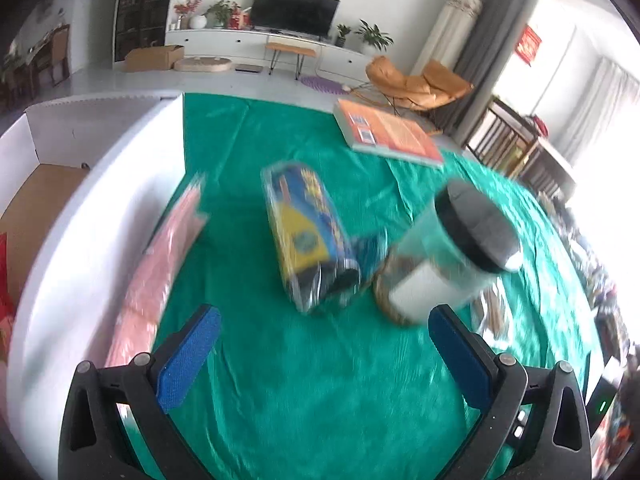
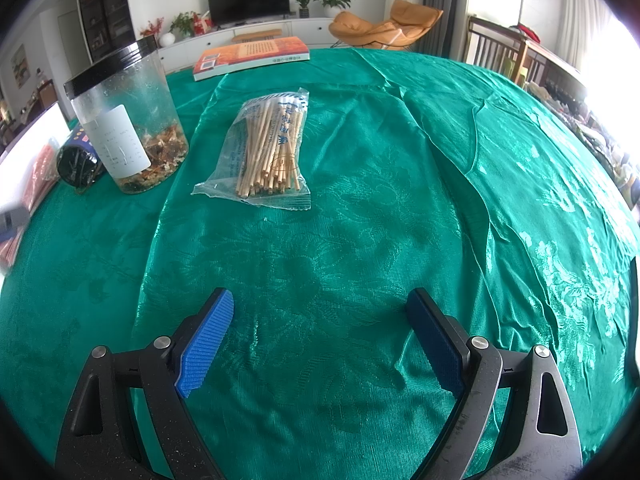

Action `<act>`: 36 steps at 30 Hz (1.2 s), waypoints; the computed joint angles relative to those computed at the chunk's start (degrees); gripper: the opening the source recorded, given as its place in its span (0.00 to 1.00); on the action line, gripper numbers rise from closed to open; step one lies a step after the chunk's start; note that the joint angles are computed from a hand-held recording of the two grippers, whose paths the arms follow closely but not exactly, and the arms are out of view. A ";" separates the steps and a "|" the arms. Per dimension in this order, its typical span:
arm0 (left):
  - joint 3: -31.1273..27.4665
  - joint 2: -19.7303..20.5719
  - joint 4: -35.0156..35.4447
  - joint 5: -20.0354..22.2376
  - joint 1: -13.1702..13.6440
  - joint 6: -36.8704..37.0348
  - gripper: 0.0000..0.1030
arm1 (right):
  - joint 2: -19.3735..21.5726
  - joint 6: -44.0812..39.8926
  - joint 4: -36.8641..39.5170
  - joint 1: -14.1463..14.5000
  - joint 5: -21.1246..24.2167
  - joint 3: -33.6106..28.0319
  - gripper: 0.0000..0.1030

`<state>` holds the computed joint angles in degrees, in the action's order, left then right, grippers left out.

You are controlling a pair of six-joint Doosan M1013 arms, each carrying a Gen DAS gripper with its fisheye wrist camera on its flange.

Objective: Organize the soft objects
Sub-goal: 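Move the left gripper to the bagged blue roll while the right moves to the cotton swab bag, then grasp the blue roll with the left gripper while the right grasps the cotton swab bag, then carry both items over the white box and open both grippers to drop them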

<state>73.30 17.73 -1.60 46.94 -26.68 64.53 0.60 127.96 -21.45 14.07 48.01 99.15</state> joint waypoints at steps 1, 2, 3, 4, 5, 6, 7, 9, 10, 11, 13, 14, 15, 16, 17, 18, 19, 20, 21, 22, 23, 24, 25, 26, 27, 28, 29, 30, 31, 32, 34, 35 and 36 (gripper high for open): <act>-3.18 1.95 -0.61 2.21 0.61 -0.91 1.00 | 0.00 0.00 0.00 0.00 0.00 0.00 0.88; -6.55 4.18 -1.23 5.18 1.17 -1.41 1.00 | 0.00 0.00 0.00 0.00 0.00 0.00 0.88; -9.95 6.52 -1.57 8.70 1.57 -1.66 1.00 | 0.00 0.00 0.00 0.00 0.00 0.00 0.88; -13.64 9.13 -1.27 12.73 1.86 -1.96 0.98 | -0.01 0.00 0.00 0.01 0.00 0.00 0.88; -16.63 11.29 -0.76 15.93 2.06 -2.34 0.96 | -0.04 0.01 0.01 0.01 -0.02 0.02 0.88; -19.38 13.31 -0.51 19.11 2.22 -2.59 0.96 | -0.06 -0.02 0.07 -0.01 -0.07 0.05 0.88; -21.72 15.09 -1.05 22.00 2.50 -2.51 0.95 | -0.07 -0.08 0.17 -0.03 -0.13 0.06 0.88; -23.20 16.62 -4.68 24.15 3.47 -1.99 0.75 | -0.35 -0.38 1.08 -0.32 -1.12 0.36 0.88; -22.35 16.45 -10.00 22.42 4.52 -0.78 0.50 | -0.64 -0.68 2.03 -0.64 -2.03 0.68 0.88; -21.69 16.09 -12.33 21.79 5.22 -0.47 0.50 | -1.10 -1.17 4.16 -1.31 -3.43 1.08 0.88; -20.86 14.99 -9.91 20.20 5.12 -0.10 0.49 | -1.90 -4.53 14.10 -4.15 -6.99 1.38 0.88; -20.29 14.35 -9.14 19.08 5.13 0.74 0.48 | -1.93 -6.39 18.97 -5.55 -8.48 1.05 0.88; -19.43 13.43 -9.62 18.08 5.38 1.26 0.48 | -1.36 -7.75 22.06 -6.67 -8.93 -0.24 0.88; -18.54 12.62 -11.21 16.92 5.83 1.72 0.48 | -0.45 -8.45 23.12 -7.35 -8.46 -1.99 0.88; -17.37 11.59 -13.35 15.27 6.35 2.69 0.48 | 0.94 -9.26 24.29 -8.07 -7.71 -4.29 0.88; -16.36 10.59 -14.97 13.79 6.76 3.82 0.48 | 2.68 -10.77 26.44 -8.84 -5.99 -6.77 0.88; -15.73 9.70 -15.85 12.71 6.96 4.89 0.48 | 4.80 -12.50 29.37 -9.65 -3.54 -9.52 0.88; -15.26 8.87 -16.40 11.90 7.15 5.89 0.48 | 6.74 -14.15 31.88 -10.27 -1.42 -11.81 0.87; -14.59 7.86 -17.12 10.97 7.34 6.99 0.48 | 9.02 -16.46 34.49 -10.68 1.62 -14.35 0.87; -14.11 7.03 -17.88 10.43 7.55 7.95 0.48 | 11.05 -17.62 35.05 -10.70 5.04 -16.65 0.84; -13.65 6.19 -18.69 10.07 7.86 8.86 0.48 | 13.02 -17.71 33.76 -10.29 8.89 -18.95 0.84; -13.01 5.22 -19.46 9.61 8.20 9.90 0.48 | 14.35 -17.67 31.99 -9.73 11.42 -20.41 0.79; -12.37 4.30 -19.97 9.16 8.53 10.82 0.48 | 14.77 -17.34 28.41 -8.85 11.81 -21.03 0.48; -11.75 3.41 -20.20 8.67 8.83 11.54 0.48 | 14.90 -17.42 25.97 -8.31 11.91 -21.47 0.27; -11.01 2.43 -20.34 8.25 9.21 12.38 0.48 | 14.75 -17.35 25.92 -8.36 11.78 -21.60 0.26; -10.13 1.42 -20.55 7.87 9.66 13.01 0.48 | 14.40 -16.32 25.40 -8.42 11.58 -21.64 0.25; -9.19 0.44 -21.02 7.43 10.14 13.49 0.48 | 13.64 -15.04 23.93 -8.28 10.60 -21.56 0.24; -7.90 -0.83 -21.81 6.99 10.86 14.26 0.48 | 12.87 -14.29 22.50 -8.06 9.72 -21.62 0.24; -6.74 -1.99 -22.22 6.66 11.49 14.76 0.49 | 12.07 -14.02 21.09 -7.65 8.96 -21.96 0.24; -5.62 -3.11 -21.87 6.28 12.02 14.85 0.49 | 11.30 -14.46 19.94 -7.05 8.36 -22.70 0.24; -2.90 -5.95 -18.75 5.53 13.09 14.09 0.49 | 10.18 -16.35 19.04 -5.64 7.68 -24.55 0.24; -1.68 -7.23 -16.68 5.31 13.51 13.47 0.49 | 9.84 -17.76 19.80 -4.65 7.44 -25.84 0.24; -0.37 -8.54 -14.12 5.19 13.88 12.43 0.49 | 9.67 -19.43 21.48 -3.79 7.30 -27.03 0.24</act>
